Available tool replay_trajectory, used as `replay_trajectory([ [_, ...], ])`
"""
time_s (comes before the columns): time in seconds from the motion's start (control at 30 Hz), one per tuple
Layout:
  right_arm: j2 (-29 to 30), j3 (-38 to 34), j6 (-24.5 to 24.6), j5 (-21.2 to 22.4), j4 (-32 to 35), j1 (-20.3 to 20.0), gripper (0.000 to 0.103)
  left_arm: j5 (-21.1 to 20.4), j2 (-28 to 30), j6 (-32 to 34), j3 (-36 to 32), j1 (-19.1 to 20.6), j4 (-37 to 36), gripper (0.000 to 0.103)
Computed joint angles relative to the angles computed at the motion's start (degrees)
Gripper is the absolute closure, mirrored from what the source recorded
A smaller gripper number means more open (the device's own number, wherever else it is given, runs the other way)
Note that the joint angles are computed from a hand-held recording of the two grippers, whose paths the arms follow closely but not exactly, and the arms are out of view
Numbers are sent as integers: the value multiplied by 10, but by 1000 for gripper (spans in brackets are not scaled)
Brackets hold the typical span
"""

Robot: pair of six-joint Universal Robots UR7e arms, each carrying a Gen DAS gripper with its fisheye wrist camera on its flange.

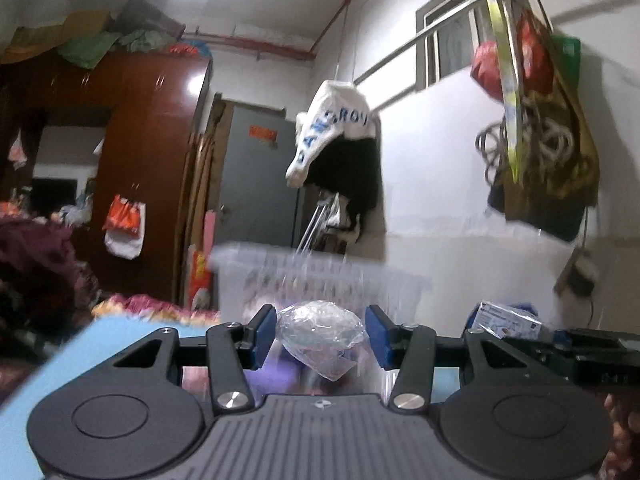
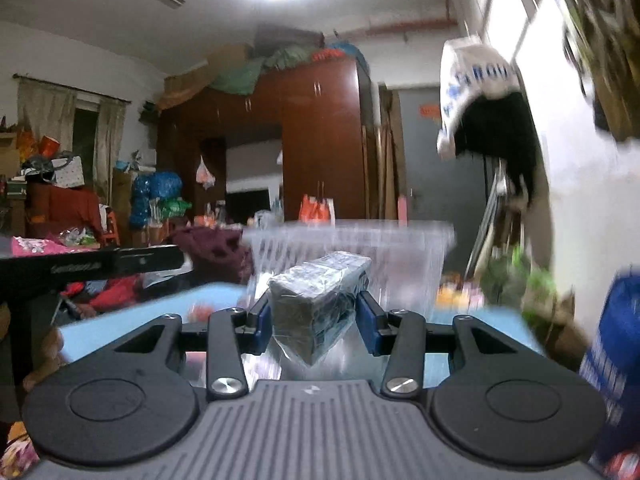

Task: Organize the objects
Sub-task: 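Move both held items over the white basket and open both tools, then grasp the pink tissue pack with the left tool while the right tool grasps a wrapped purple box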

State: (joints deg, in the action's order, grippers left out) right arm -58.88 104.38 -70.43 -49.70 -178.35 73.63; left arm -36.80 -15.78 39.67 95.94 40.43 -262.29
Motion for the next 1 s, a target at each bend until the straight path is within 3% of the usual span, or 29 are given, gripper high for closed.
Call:
replay_trajectory([
  [0.1, 26, -57, 15, -20, -19, 46, 56, -30, -48, -47, -36, 23, 121, 50],
  [0.17, 61, -120, 28, -75, -17, 85, 56, -44, -75, -106, -69, 41, 227, 50],
  [0.23, 104, -208, 50, -149, 34, 121, 56, -44, -81, -147, -121, 60, 325, 50],
  [0.33, 177, -330, 71, -264, 86, 158, 56, -8, -68, -200, -203, 81, 460, 50],
  [0.4, 213, -376, 58, -307, 93, 169, 56, 2, -65, -242, -225, 94, 534, 50],
  [0.47, 222, -384, 52, -317, 95, 170, 51, -2, -62, -265, -234, 103, 566, 43],
  [0.53, 216, -372, 57, -306, 91, 165, 30, -4, -61, -269, -231, 107, 583, 22],
  [0.57, 205, -351, 59, -283, 76, 157, 13, -2, -58, -251, -227, 106, 565, 22],
  [0.6, 189, -322, 59, -248, 54, 147, 2, 4, -55, -223, -220, 102, 534, 22],
  [0.67, 154, -271, 61, -186, 33, 125, 0, 4, -57, -185, -195, 93, 475, 22],
  [0.8, 79, -159, 86, -98, 39, 67, 0, -25, -84, -194, -59, 68, 360, 15],
  [0.9, 44, -74, 78, -76, 22, 28, 0, -3, -71, -195, 12, 49, 301, 15],
  [1.0, 26, -4, 2, -72, 20, 10, 0, 14, -59, -221, 60, 40, 269, 15],
])
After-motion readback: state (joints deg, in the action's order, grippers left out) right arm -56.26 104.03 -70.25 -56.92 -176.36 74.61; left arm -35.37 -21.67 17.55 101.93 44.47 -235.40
